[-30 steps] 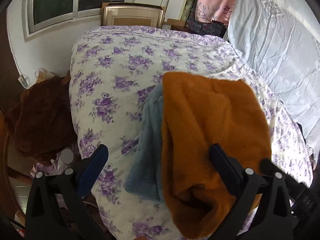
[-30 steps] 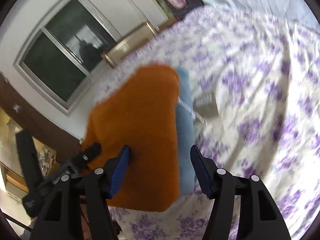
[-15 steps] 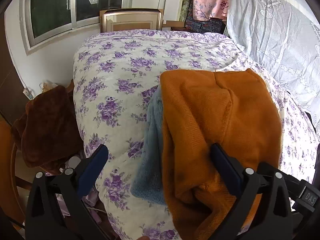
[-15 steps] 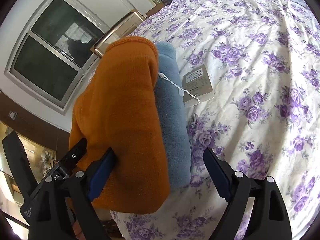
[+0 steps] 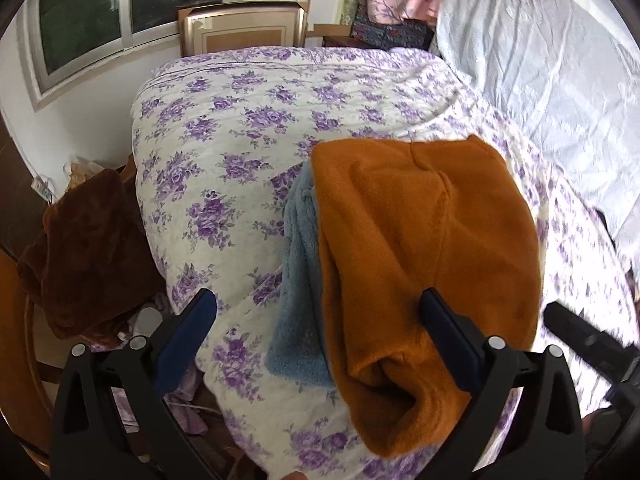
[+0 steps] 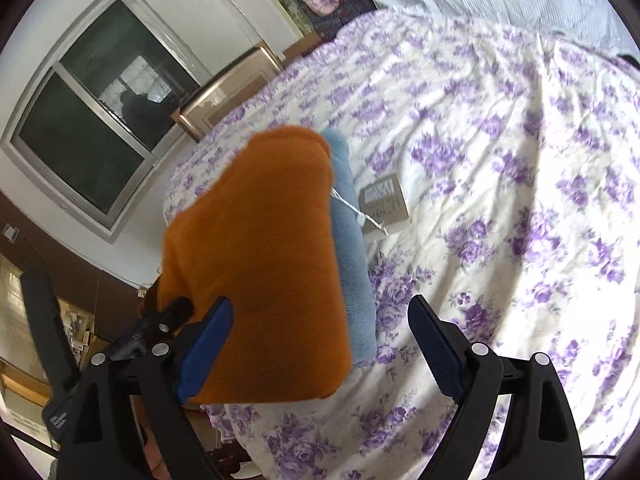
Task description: Fold small clothes
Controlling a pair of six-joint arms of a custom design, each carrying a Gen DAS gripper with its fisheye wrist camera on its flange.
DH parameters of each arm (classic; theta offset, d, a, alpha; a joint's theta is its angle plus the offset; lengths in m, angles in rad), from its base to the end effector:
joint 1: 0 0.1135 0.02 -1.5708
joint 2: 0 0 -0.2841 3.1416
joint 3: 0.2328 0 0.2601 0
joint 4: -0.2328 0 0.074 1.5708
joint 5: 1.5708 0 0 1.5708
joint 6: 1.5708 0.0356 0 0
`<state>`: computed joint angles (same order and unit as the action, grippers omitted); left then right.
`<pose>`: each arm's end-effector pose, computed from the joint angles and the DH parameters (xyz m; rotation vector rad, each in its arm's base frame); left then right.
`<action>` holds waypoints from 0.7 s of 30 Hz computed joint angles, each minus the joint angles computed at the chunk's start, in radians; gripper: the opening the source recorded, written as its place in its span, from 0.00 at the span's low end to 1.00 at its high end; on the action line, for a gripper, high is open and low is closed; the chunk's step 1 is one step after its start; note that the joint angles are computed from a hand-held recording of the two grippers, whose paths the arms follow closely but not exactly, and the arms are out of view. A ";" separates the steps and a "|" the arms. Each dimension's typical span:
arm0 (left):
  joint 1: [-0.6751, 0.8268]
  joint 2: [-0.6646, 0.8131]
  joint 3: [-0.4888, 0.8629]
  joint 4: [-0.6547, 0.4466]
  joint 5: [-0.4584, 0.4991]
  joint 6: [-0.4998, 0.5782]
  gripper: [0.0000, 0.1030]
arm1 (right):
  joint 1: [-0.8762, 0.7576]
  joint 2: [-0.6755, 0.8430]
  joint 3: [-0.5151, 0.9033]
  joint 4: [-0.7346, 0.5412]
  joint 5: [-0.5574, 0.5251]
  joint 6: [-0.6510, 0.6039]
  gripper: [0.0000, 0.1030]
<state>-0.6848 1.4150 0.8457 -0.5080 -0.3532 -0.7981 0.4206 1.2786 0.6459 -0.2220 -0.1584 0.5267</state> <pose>0.2187 -0.1627 0.2137 -0.2582 2.5331 -0.0979 0.2254 0.1070 0.2020 0.0586 2.5075 0.6050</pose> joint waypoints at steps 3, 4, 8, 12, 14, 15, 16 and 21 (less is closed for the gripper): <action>-0.040 -0.043 -0.028 0.026 -0.006 0.027 0.96 | -0.003 -0.078 -0.006 -0.049 0.004 -0.035 0.87; -0.057 -0.055 -0.036 0.030 0.005 0.026 0.96 | -0.011 -0.106 -0.010 -0.066 -0.004 -0.049 0.87; -0.103 -0.066 -0.034 -0.020 0.053 -0.054 0.96 | -0.060 -0.232 -0.048 -0.116 -0.057 -0.073 0.87; -0.142 -0.078 -0.019 -0.095 0.100 -0.111 0.96 | -0.091 -0.313 -0.065 -0.181 -0.111 -0.094 0.87; -0.174 -0.110 -0.011 -0.162 0.088 -0.157 0.96 | -0.091 -0.339 -0.075 -0.205 -0.122 -0.106 0.87; -0.195 -0.115 0.003 -0.213 0.058 -0.195 0.96 | -0.091 -0.351 -0.080 -0.218 -0.128 -0.111 0.87; -0.210 -0.121 0.014 -0.256 0.037 -0.224 0.96 | -0.083 -0.360 -0.084 -0.230 -0.126 -0.109 0.88; -0.160 -0.026 0.186 -0.541 0.147 -0.226 0.96 | 0.092 -0.298 0.004 -0.400 0.120 -0.084 0.89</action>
